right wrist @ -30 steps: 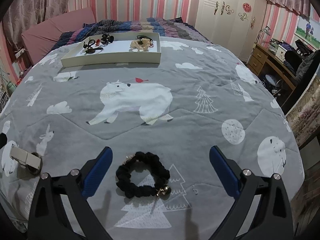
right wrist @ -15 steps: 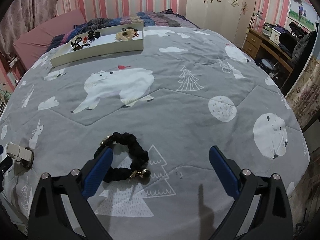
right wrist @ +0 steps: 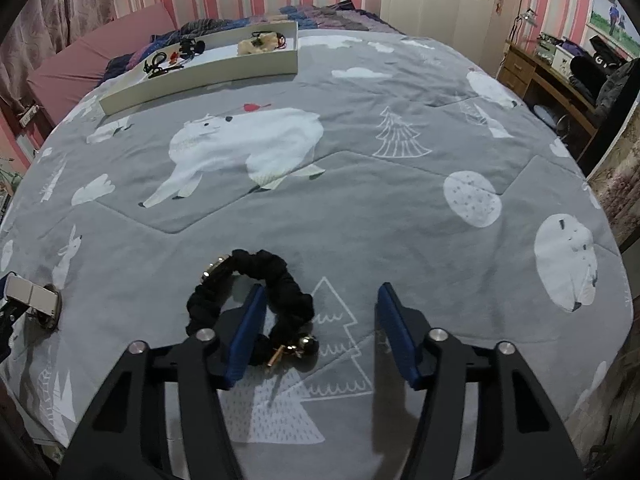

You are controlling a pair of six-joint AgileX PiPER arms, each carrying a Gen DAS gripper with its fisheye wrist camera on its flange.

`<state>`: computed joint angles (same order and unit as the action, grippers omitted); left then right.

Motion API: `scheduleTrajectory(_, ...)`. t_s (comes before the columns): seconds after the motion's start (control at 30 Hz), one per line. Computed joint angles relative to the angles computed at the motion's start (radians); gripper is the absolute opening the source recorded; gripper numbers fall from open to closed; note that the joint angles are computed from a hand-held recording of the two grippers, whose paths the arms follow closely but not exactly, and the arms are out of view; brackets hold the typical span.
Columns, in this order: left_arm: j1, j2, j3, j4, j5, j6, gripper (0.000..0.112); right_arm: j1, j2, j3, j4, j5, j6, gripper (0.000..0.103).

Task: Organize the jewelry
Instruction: 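Close left tool on the beige watch strap while right tool closes on the black beaded bracelet, then carry the watch strap and beaded bracelet into the white tray and open both tools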

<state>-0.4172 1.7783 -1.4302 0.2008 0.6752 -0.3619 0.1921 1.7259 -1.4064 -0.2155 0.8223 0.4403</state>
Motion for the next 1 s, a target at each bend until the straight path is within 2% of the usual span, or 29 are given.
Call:
scheduleTrajectory(0.07, 0.008, 0.01, -0.01, -0.028, -0.003, 0.031, 0.06, -0.003, 0.007, -0.01, 0.02, 0.0, -0.02, 0.048)
scheduleTrajectory(0.13, 0.017, 0.02, -0.025, -0.068, 0.0, 0.071, 0.046, -0.003, 0.013, -0.018, 0.034, 0.001, -0.037, 0.045)
scheduleTrajectory(0.2, 0.027, 0.027, -0.037, -0.12, 0.007, 0.117, 0.037, -0.004, 0.018, -0.024, 0.041, 0.001, -0.045, 0.045)
scheduleTrajectory(0.27, 0.03, 0.034, -0.044, -0.134, 0.008, 0.135, 0.035, -0.008, 0.023, -0.034, 0.054, 0.004, -0.059, 0.041)
scheduleTrajectory(0.4, 0.037, 0.044, -0.056, -0.171, 0.013, 0.169, 0.019, -0.01, 0.031, -0.045, 0.07, 0.006, -0.081, 0.037)
scheduleTrajectory(0.47, 0.042, 0.051, -0.071, -0.184, 0.024, 0.176, 0.017, -0.014, 0.035, -0.053, 0.087, 0.006, -0.102, 0.024)
scheduleTrajectory(0.57, 0.049, 0.058, -0.088, -0.193, 0.038, 0.178, 0.007, -0.016, 0.042, -0.065, 0.098, 0.011, -0.117, 0.021)
scheduleTrajectory(0.63, 0.067, 0.061, -0.098, -0.241, 0.043, 0.206, 0.007, -0.022, 0.045, -0.069, 0.115, 0.012, -0.128, 0.021)
scheduleTrajectory(0.7, 0.074, 0.063, -0.107, -0.261, 0.049, 0.216, 0.007, -0.028, 0.043, -0.065, 0.129, 0.003, -0.141, 0.017)
scheduleTrajectory(1.0, 0.061, 0.074, -0.153, -0.221, 0.063, 0.192, 0.005, -0.042, 0.065, -0.092, 0.156, -0.023, -0.165, 0.012)
